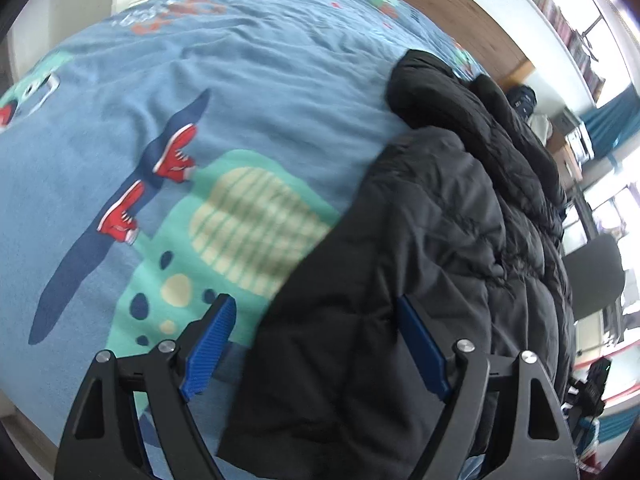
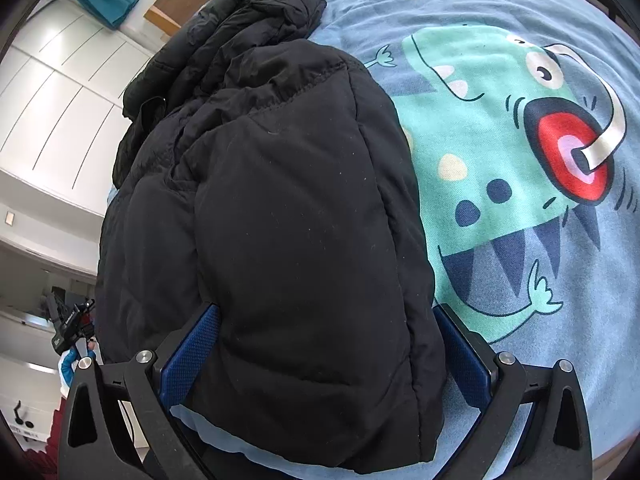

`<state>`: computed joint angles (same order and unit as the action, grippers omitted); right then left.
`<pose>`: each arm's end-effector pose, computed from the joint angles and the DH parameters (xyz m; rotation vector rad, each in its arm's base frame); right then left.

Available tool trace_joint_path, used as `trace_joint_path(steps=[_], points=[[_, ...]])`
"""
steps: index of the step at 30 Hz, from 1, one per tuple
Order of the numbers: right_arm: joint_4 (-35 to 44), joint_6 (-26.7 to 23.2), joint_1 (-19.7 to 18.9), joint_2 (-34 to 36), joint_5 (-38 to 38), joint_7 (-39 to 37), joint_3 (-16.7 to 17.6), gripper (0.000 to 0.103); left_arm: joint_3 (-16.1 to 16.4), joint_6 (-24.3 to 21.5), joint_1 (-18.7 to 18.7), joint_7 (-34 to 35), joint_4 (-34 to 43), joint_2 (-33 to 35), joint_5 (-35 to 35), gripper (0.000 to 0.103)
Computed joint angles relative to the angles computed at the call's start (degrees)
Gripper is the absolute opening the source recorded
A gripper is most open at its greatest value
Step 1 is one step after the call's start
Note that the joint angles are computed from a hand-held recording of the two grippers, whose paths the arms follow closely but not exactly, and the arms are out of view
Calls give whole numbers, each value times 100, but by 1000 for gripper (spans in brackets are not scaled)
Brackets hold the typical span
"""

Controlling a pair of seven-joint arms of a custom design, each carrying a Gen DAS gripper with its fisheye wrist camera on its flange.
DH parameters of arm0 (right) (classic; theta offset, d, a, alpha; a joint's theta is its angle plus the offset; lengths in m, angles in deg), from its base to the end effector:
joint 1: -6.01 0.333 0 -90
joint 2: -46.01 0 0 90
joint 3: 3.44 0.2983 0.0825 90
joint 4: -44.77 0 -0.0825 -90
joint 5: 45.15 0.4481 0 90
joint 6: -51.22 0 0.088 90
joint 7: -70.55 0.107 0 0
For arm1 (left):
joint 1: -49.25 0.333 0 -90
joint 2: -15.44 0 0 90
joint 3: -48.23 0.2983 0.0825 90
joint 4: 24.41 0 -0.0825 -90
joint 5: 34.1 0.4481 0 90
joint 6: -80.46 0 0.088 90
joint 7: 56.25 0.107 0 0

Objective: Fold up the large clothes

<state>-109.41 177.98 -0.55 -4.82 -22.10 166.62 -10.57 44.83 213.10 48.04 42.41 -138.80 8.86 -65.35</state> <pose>0.3923 -0.0801 0.5005 -1.2976 2.1806 0.0298 0.6224 -0.0612 0.5226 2.1618 -2.0492 0.9689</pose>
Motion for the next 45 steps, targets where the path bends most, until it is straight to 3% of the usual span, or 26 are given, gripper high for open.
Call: trace_joint_path(steps=[8, 13, 19, 23, 27, 30, 33, 35, 38, 40, 43, 45], points=[[40, 57, 197, 209, 371, -250, -226, 102, 236, -1306, 220, 1061, -116, 165, -2107, 84], [79, 26, 249, 292, 646, -401, -306, 102, 238, -1686, 315, 1251, -280, 92, -2831, 85], [-17, 98, 299, 270, 1006, -465, -344, 103, 195, -1792, 289, 1411, -552, -5, -3636, 85], [-270, 383, 294, 63, 1373, -379, -425, 103, 197, -1564, 236, 1328, -880, -161, -4152, 85], [-428, 588, 253, -92, 1552, -199, -420, 101, 148, -1269, 152, 1052, -975, -314, -3956, 82], [-411, 559, 210, -96, 1386, -17, -298, 98, 107, -1157, 65, 805, -936, -386, -3524, 72], [-365, 541, 281, -62, 1317, 111, -245, 92, 119, -1059, -29, 604, -948, -453, -3360, 69], [-370, 563, 325, -56, 1308, 175, -234, 82, 105, -986, -91, 486, -892, -445, -3235, 65], [-440, 693, 405, -112, 1398, 301, -225, 73, 63, -920, -195, 323, -795, -482, -2983, 57], [-487, 759, 460, -162, 1454, 369, -234, 67, 47, -825, -263, 272, -790, -544, -2878, 40], [-556, 852, 551, -264, 1558, 430, -272, 54, 98, -671, -354, 329, -863, -682, -2935, 23], [-570, 906, 615, -344, 1602, 424, -280, 43, 137, -613, -406, 374, -868, -760, -2961, 19]])
